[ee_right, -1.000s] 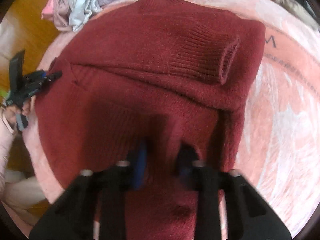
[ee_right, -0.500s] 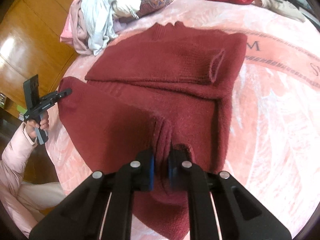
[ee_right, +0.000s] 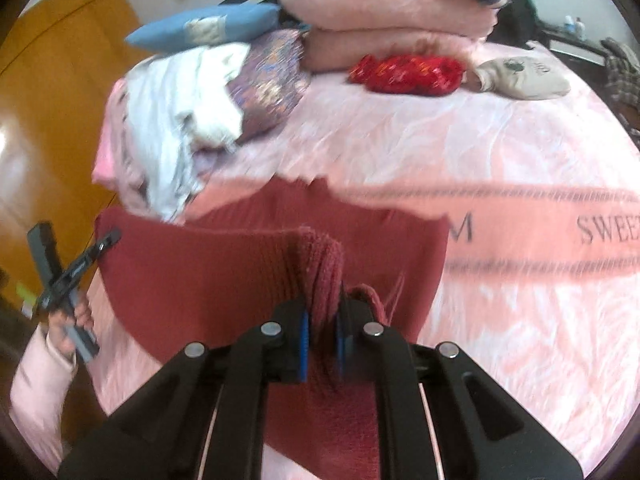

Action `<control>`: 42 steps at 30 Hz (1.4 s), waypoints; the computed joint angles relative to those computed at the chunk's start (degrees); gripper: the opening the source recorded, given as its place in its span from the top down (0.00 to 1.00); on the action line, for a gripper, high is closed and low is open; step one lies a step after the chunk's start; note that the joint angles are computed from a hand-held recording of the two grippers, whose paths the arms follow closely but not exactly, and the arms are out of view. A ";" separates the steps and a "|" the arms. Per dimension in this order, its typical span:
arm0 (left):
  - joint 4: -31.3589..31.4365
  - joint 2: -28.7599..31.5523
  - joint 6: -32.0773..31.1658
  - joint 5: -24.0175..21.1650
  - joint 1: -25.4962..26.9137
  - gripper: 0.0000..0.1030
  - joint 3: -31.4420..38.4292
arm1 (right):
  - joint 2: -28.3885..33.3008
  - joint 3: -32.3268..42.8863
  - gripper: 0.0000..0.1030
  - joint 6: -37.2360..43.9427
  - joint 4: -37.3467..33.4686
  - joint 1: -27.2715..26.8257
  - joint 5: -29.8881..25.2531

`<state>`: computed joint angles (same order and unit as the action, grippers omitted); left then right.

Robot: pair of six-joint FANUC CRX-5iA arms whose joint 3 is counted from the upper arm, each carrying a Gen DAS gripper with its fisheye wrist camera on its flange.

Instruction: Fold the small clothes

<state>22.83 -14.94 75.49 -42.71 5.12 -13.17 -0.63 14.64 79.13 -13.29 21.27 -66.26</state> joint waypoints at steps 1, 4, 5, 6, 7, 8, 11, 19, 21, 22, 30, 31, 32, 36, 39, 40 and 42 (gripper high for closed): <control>-0.50 1.07 0.88 0.14 -0.04 0.89 0.82 | 1.75 1.32 0.92 -0.99 1.42 0.29 0.52; -4.61 5.32 5.54 1.23 -1.05 0.89 4.13 | 6.30 4.12 0.92 -3.58 4.51 0.70 1.95; -6.71 6.94 7.37 1.10 -1.56 0.89 5.60 | 7.80 4.83 0.92 -4.53 5.33 0.75 2.41; -8.15 8.51 8.63 1.09 -2.02 0.89 6.78 | 9.26 5.43 0.92 -5.63 6.30 1.02 2.92; -9.85 9.87 9.98 0.93 -2.53 0.89 7.89 | 11.11 6.17 0.92 -6.71 7.66 1.21 3.23; -11.61 11.48 11.61 0.59 -3.07 0.89 9.21 | 12.73 7.05 0.92 -7.81 9.31 1.67 3.16; -14.56 15.42 13.99 0.46 -4.43 0.89 11.65 | 15.82 7.66 0.92 -9.65 12.12 2.07 3.57; -21.75 22.80 18.94 -5.18 -6.42 0.88 16.54 | 19.30 4.95 0.85 -12.47 16.11 1.93 4.67; -21.06 22.63 18.59 -5.02 -6.12 0.88 16.20 | 18.74 3.37 0.76 -12.76 16.51 1.88 6.15; -20.77 22.41 18.49 -5.10 -6.03 0.85 16.08 | 18.18 2.91 0.72 -12.12 15.87 1.65 6.87; -13.95 9.97 16.42 -1.71 -1.14 0.44 5.34 | 7.94 -1.13 0.43 -7.62 6.55 -1.95 2.65; -13.27 8.85 15.06 -2.73 -0.56 0.44 4.34 | 6.71 -1.71 0.43 -6.14 5.91 -2.35 -0.21; -12.84 6.61 13.50 -3.98 0.19 0.44 2.37 | 5.39 -2.64 0.41 -5.00 4.88 -2.90 -2.29; -11.15 -1.54 7.78 -6.07 2.03 0.44 -5.69 | 0.28 -7.97 0.39 -2.64 0.70 -4.81 -6.62; -8.78 -5.00 4.62 -8.32 2.76 0.45 -9.38 | -1.58 -11.09 0.55 -1.85 -2.70 -5.82 -8.84; -8.91 -5.17 4.69 -8.90 2.39 0.45 -9.62 | -2.01 -12.03 0.66 -1.39 -3.96 -5.91 -9.42; -11.11 -5.25 5.46 -10.05 0.68 0.45 -9.47 | -2.85 -13.94 0.74 -1.90 -2.21 -4.27 -8.98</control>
